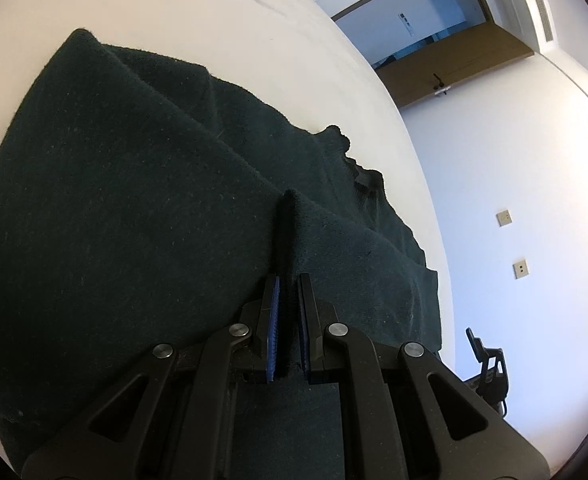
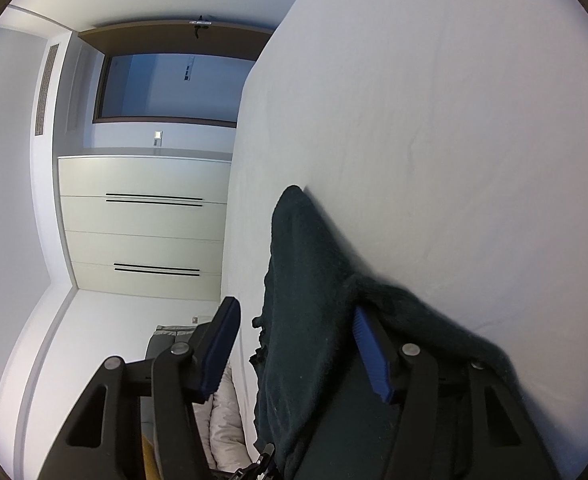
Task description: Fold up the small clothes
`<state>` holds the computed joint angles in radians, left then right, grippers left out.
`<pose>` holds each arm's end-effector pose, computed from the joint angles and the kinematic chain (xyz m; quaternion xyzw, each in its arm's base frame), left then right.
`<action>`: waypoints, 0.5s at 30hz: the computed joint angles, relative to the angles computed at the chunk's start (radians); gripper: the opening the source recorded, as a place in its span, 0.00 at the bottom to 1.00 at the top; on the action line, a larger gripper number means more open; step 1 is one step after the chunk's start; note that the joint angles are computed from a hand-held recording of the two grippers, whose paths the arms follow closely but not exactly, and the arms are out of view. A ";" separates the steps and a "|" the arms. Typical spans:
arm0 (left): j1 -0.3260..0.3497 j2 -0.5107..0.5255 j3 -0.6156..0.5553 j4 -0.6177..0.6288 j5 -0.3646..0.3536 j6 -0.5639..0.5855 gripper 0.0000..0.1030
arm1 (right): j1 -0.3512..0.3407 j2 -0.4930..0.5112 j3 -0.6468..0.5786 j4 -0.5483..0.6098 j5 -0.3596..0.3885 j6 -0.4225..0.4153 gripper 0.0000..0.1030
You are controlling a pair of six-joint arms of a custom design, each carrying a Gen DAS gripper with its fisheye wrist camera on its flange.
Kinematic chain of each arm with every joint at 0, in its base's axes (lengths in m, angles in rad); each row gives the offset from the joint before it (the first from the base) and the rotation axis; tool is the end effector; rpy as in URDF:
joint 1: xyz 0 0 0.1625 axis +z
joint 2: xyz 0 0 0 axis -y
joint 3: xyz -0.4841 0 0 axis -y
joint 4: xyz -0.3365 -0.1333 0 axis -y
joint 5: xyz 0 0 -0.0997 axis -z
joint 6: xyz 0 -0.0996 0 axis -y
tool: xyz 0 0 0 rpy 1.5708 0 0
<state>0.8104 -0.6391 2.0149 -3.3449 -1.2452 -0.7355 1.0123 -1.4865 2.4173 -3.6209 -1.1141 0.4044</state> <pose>-0.2816 -0.5357 0.0728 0.0200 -0.9676 0.2512 0.0163 -0.0435 -0.4040 0.4257 0.2757 0.7873 -0.5303 0.1515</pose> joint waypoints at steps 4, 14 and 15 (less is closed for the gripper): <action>-0.014 -0.004 0.009 -0.002 0.009 -0.003 0.08 | -0.009 -0.063 0.028 0.037 -0.017 0.010 0.65; -0.109 -0.067 0.054 0.008 0.182 -0.008 0.08 | 0.158 -0.070 -0.176 0.355 -0.081 -0.219 0.72; -0.112 -0.061 0.020 0.030 0.176 0.038 0.08 | 0.174 -0.051 -0.219 0.422 -0.088 -0.255 0.72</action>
